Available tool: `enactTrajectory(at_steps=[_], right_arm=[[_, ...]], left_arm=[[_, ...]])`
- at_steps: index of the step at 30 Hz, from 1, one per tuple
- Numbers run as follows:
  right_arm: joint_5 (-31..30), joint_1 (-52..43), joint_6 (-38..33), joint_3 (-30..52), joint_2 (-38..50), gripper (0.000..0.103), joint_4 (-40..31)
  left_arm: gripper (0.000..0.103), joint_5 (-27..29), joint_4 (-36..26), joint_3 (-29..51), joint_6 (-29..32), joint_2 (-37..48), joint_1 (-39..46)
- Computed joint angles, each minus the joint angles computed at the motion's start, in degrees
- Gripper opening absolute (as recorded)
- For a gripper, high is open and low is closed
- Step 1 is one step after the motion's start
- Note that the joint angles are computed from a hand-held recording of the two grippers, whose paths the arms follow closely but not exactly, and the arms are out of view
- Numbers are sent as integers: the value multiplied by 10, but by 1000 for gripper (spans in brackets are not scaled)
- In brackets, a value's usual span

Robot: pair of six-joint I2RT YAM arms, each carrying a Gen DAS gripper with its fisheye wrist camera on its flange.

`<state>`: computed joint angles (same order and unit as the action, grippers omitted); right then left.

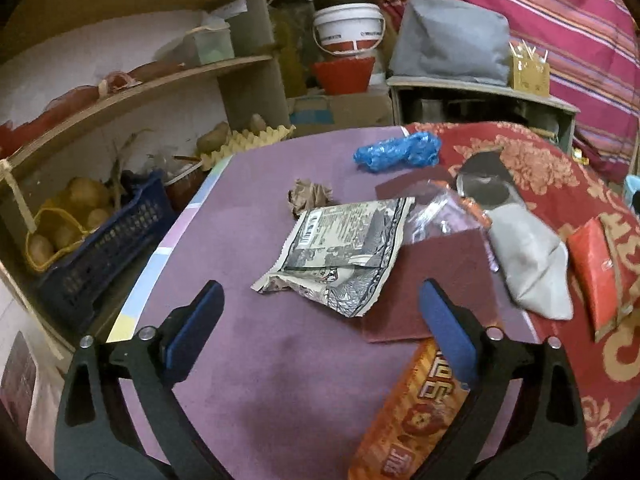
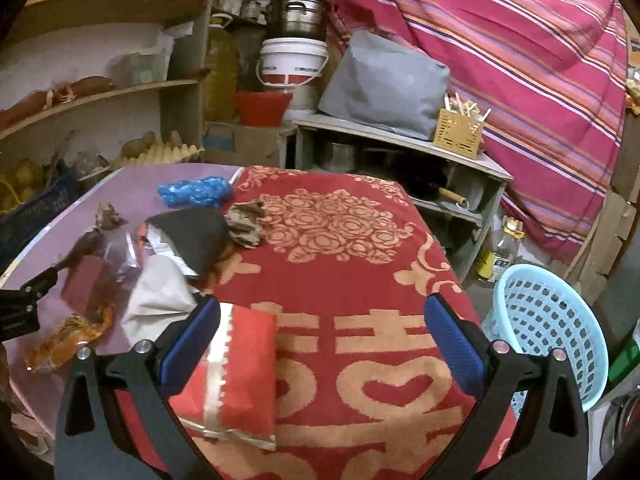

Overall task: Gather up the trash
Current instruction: 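Grasp the silver foil packet with the left tool while the right tool grasps the red wrapper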

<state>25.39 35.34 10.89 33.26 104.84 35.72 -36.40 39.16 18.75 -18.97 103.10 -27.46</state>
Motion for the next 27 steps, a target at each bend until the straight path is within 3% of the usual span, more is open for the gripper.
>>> enactTrajectory(at_steps=[3,5,6,11,13,17,22,27], right_arm=[[-37,-14,19,13,12,99,-21],[-59,-16,31,16,19,99,-24],[-65,-12,35,16,23,99,-24],[-58,18,33,33,53,99,-29],[-43,29,39,60,75,99,-59],[-28,33,49,94,106,99,-91],[-43,26,66,116,120,97,-120],[-61,29,63,132,125,77,-151]], left_arm=[[80,11,7,18,27,20,14],[61,41,5,21,34,18,28],[56,54,3,23,35,17,34],[16,61,17,17,53,9,35],[6,57,20,12,54,0,35],[4,53,19,1,46,-28,41],[1,4,-9,-13,31,-81,24],[1,-45,-69,-18,24,-147,-2]])
